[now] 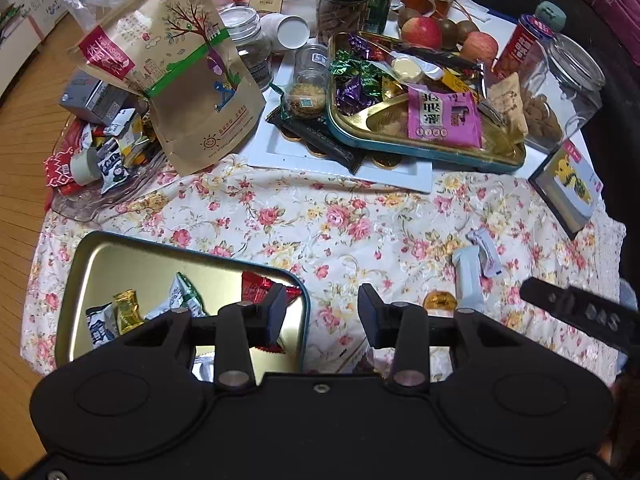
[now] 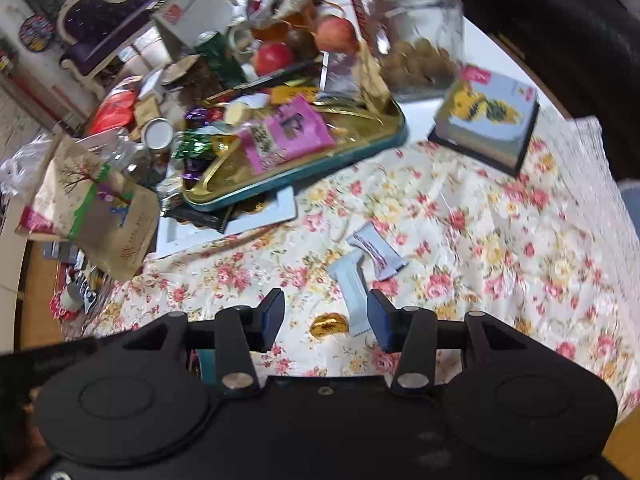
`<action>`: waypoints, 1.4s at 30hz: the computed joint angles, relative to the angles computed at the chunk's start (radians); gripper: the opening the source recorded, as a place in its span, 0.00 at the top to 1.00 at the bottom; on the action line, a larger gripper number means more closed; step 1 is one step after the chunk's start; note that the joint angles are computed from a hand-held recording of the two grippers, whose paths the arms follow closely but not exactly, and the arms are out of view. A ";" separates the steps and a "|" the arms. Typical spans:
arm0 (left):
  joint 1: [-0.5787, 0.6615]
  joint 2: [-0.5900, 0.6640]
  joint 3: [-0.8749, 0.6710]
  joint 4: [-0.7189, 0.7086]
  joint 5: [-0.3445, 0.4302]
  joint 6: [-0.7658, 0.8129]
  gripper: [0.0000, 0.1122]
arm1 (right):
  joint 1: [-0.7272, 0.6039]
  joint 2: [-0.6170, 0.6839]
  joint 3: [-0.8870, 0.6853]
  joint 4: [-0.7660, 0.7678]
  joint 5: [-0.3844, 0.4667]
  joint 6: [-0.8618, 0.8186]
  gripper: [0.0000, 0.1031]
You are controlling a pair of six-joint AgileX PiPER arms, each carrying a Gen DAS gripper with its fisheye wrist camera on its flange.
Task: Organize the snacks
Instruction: 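Move the right gripper to the white hawthorn strip packet and grasp it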
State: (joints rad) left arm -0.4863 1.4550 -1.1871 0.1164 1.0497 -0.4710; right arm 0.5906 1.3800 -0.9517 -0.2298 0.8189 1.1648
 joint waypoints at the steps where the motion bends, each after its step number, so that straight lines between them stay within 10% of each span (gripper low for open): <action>1: -0.005 -0.012 0.007 -0.004 -0.004 0.015 0.56 | -0.013 0.003 0.009 0.015 -0.008 0.004 0.53; 42: 0.115 0.051 -0.089 -0.265 0.059 0.167 0.56 | -0.148 0.563 -0.169 -0.231 -0.148 0.017 0.54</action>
